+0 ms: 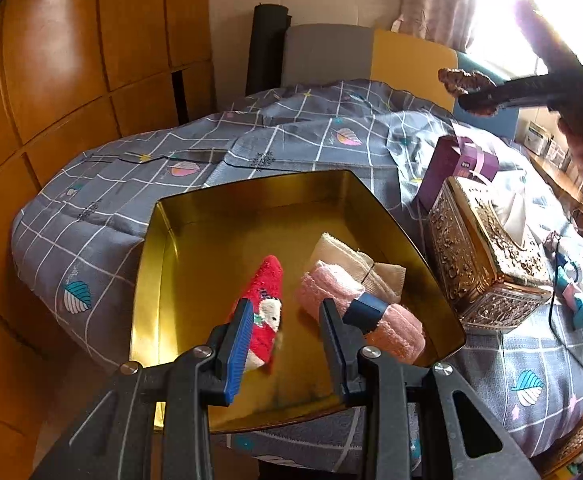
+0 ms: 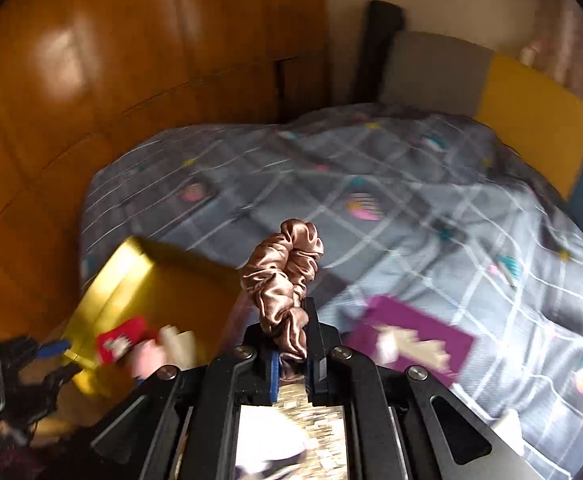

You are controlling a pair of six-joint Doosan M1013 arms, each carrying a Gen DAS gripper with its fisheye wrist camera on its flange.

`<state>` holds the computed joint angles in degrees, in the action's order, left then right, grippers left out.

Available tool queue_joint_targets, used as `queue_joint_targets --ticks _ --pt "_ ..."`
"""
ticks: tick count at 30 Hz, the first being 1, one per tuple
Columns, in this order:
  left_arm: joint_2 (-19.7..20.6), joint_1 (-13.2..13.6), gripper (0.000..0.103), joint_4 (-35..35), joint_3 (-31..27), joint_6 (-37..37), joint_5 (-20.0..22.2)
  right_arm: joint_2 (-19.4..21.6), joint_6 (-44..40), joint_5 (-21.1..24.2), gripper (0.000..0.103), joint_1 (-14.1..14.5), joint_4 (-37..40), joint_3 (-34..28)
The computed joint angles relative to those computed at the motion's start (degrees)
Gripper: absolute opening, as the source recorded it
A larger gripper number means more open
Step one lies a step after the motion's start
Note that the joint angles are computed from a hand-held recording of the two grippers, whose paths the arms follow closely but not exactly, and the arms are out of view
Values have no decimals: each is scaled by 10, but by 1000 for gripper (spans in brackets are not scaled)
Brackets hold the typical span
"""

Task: Organize soft objects
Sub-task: 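Carry the brown scrunchie into the gold tray and open the right gripper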

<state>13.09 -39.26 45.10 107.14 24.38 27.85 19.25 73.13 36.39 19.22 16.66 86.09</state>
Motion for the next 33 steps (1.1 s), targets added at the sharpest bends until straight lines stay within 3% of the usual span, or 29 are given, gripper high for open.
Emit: queue_joint_targets --ticks 7,11,16,18,20,25,33 --pt "-9 8 34 30 11 -50 -2 -7 -73 21 9 31 95 27" --pt "-12 14 34 39 16 -75 6 16 -42 42 10 54 94 20" --pt "-14 21 34 30 23 -79 7 56 67 18 13 86 30 1" --pt "-16 22 34 35 26 -85 6 68 127 -1 27 97 -18 -7" --pt "-16 24 34 40 27 -91 7 77 142 -15 62 98 -12 -9" --pt "-16 27 35 39 29 -97 6 72 160 -43 64 97 -27 1" --pt "-15 16 35 59 24 -95 17 24 167 -110 66 100 -65 63"
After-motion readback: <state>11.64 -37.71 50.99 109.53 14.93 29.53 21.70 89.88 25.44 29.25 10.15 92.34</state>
